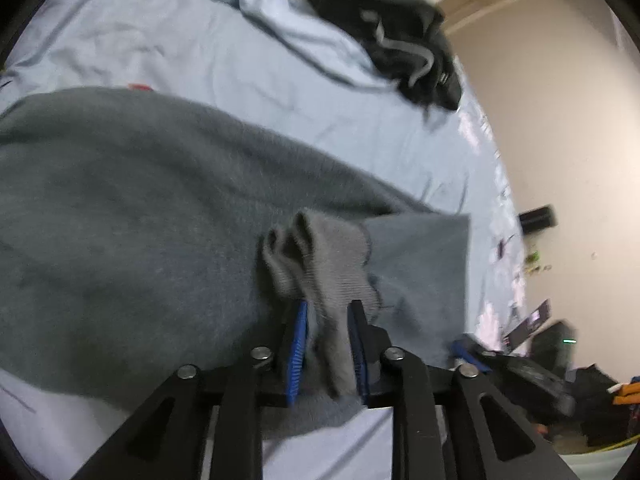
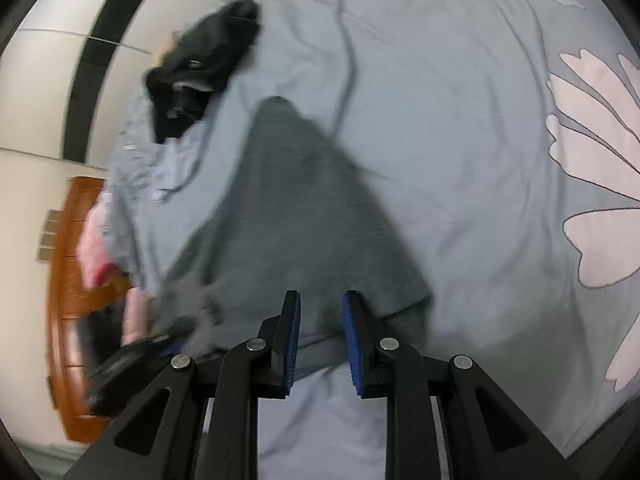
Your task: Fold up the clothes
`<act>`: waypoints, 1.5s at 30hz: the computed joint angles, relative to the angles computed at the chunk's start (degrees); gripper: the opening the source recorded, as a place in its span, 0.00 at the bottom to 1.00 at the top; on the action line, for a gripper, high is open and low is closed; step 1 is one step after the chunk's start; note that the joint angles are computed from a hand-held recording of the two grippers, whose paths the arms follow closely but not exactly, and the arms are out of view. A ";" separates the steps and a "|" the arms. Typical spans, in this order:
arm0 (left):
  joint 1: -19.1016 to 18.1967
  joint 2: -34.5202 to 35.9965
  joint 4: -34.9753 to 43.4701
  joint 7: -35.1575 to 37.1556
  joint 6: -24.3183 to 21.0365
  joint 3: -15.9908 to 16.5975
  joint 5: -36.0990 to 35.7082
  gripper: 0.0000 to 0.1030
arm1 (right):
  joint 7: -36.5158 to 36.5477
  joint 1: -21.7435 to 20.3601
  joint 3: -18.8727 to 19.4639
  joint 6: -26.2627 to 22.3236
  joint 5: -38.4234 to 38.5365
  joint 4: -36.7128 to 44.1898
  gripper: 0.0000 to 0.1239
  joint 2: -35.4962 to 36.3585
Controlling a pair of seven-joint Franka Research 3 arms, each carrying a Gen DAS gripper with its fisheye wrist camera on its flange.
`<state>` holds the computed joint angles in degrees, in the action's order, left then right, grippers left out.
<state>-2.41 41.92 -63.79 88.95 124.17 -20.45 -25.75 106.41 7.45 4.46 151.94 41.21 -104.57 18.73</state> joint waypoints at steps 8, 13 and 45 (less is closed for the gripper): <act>5.38 -19.51 -29.48 -8.76 20.28 5.18 -5.33 0.53 | 4.37 1.19 -1.19 -1.86 -5.43 1.67 0.18 0.35; 6.06 -22.67 -37.94 -22.98 26.54 8.48 -3.73 0.61 | 3.90 1.99 -0.84 1.64 -5.32 -1.42 0.18 -3.92; -4.90 -14.62 -9.52 3.38 22.56 0.27 10.22 0.24 | -3.48 0.41 -0.40 6.70 5.94 -9.07 0.18 -10.04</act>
